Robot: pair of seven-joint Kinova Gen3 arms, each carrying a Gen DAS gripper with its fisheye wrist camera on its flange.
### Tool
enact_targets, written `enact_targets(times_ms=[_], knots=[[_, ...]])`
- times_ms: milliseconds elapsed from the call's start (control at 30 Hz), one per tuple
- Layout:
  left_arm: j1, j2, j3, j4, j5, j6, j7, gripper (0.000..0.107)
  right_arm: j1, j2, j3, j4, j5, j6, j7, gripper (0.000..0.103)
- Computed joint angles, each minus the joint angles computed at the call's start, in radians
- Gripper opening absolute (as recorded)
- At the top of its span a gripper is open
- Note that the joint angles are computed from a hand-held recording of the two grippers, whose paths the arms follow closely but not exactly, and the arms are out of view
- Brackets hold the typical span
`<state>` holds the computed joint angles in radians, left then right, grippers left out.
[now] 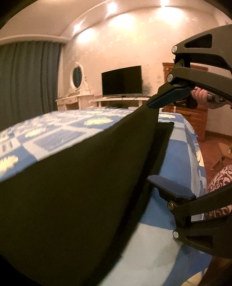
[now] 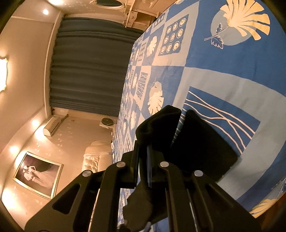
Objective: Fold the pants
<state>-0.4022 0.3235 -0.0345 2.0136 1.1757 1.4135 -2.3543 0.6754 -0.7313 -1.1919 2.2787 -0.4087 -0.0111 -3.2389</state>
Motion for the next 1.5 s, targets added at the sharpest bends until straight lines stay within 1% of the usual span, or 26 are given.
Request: enact_targets(times_ms=[133,267,333,400,467,500,533,567,600,633,700,833,900,967,1000,1033,1100,1167,1200,1233,1267,1300,1367,1433,1467,1500], knots=[[0.003,-0.011,-0.006,0.016,0.007,-0.031,-0.006,0.076,-0.011,0.006,0.006,0.007,0.016,-0.029,-0.015,0.007],[0.002,-0.012,-0.01,0.022,0.042,-0.055,0.019,0.076,-0.016,0.002,0.006,0.02,0.095,-0.051,-0.109,0.007],[0.008,-0.016,-0.007,0.023,0.055,-0.071,0.029,0.076,-0.016,0.005,0.002,0.027,0.088,-0.064,-0.107,0.007],[0.012,-0.023,-0.009,0.027,0.069,-0.095,0.042,0.076,-0.017,0.006,-0.001,0.03,0.054,-0.069,-0.076,0.007],[0.008,-0.017,-0.009,0.031,0.082,-0.095,0.037,0.074,-0.021,0.002,-0.001,0.035,0.066,-0.07,-0.096,0.007],[0.008,-0.017,-0.01,0.026,0.078,-0.096,0.037,0.067,-0.022,0.002,-0.002,0.039,0.065,-0.075,-0.097,0.007],[0.003,-0.02,0.001,0.022,0.07,-0.103,0.036,0.049,-0.027,-0.003,0.002,0.041,0.07,-0.068,-0.106,0.007],[0.017,-0.022,-0.006,0.003,0.047,-0.105,0.03,0.029,-0.034,-0.005,0.006,0.044,0.066,-0.065,-0.103,0.007],[0.02,-0.026,-0.005,0.003,0.033,-0.111,0.024,0.017,-0.041,-0.008,0.011,0.045,0.047,-0.059,-0.084,0.007],[0.02,-0.026,-0.004,-0.002,0.023,-0.111,0.023,0.015,-0.05,-0.011,0.015,0.047,0.023,-0.051,-0.062,0.007],[0.023,-0.033,-0.004,-0.009,0.0,-0.117,0.033,0.012,-0.062,-0.013,0.019,0.054,-0.001,-0.039,-0.039,0.007],[0.022,-0.043,-0.006,-0.005,-0.033,-0.121,0.034,0.012,-0.091,-0.024,0.009,0.074,-0.022,0.003,-0.049,0.007],[0.034,-0.034,-0.004,-0.013,-0.061,-0.135,0.048,0.012,-0.094,-0.022,-0.008,0.09,-0.035,0.016,-0.059,0.007],[0.04,-0.018,0.003,-0.013,-0.082,-0.137,0.059,0.012,-0.091,-0.019,-0.028,0.103,-0.037,0.049,-0.072,0.007],[0.037,-0.015,0.005,-0.009,-0.086,-0.134,0.054,0.012,-0.089,-0.011,-0.039,0.111,-0.035,0.044,-0.074,0.008],[0.036,-0.016,0.008,-0.011,-0.091,-0.129,0.054,0.012,-0.091,0.005,-0.055,0.128,-0.044,0.022,-0.083,0.009],[0.033,-0.017,0.016,-0.023,-0.118,-0.09,0.043,0.012,-0.094,0.001,-0.074,0.154,-0.066,-0.01,-0.116,0.013],[0.03,-0.032,0.018,-0.035,-0.144,-0.06,0.018,0.012,-0.103,-0.044,-0.058,0.156,-0.067,0.023,-0.157,0.019],[0.024,-0.039,0.017,-0.042,-0.151,-0.038,-0.002,0.012,-0.109,-0.059,-0.036,0.144,-0.043,0.064,-0.17,0.028],[0.015,-0.046,0.014,-0.046,-0.153,-0.018,-0.026,0.013,-0.123,-0.08,-0.009,0.139,-0.005,0.105,-0.188,0.044],[0.004,-0.059,0.008,-0.056,-0.152,-0.001,-0.053,0.014,-0.131,-0.1,0.009,0.135,0.035,0.135,-0.214,0.051],[0.002,-0.067,-0.004,-0.065,-0.149,0.008,-0.075,0.014,-0.146,-0.105,0.028,0.137,0.076,0.15,-0.232,0.054],[-0.016,-0.092,-0.015,-0.095,-0.133,-0.016,-0.145,0.015,-0.191,-0.059,0.071,0.159,0.152,0.13,-0.241,0.055],[-0.027,-0.1,-0.013,-0.129,-0.12,-0.059,-0.209,0.029,-0.231,0.034,0.114,0.186,0.211,0.055,-0.212,0.058],[-0.019,-0.098,-0.025,-0.139,-0.112,-0.08,-0.229,0.038,-0.239,0.08,0.128,0.196,0.239,0.014,-0.179,0.058],[-0.02,-0.086,-0.029,-0.155,-0.107,-0.1,-0.233,0.04,-0.243,0.127,0.146,0.203,0.279,-0.027,-0.146,0.058]])
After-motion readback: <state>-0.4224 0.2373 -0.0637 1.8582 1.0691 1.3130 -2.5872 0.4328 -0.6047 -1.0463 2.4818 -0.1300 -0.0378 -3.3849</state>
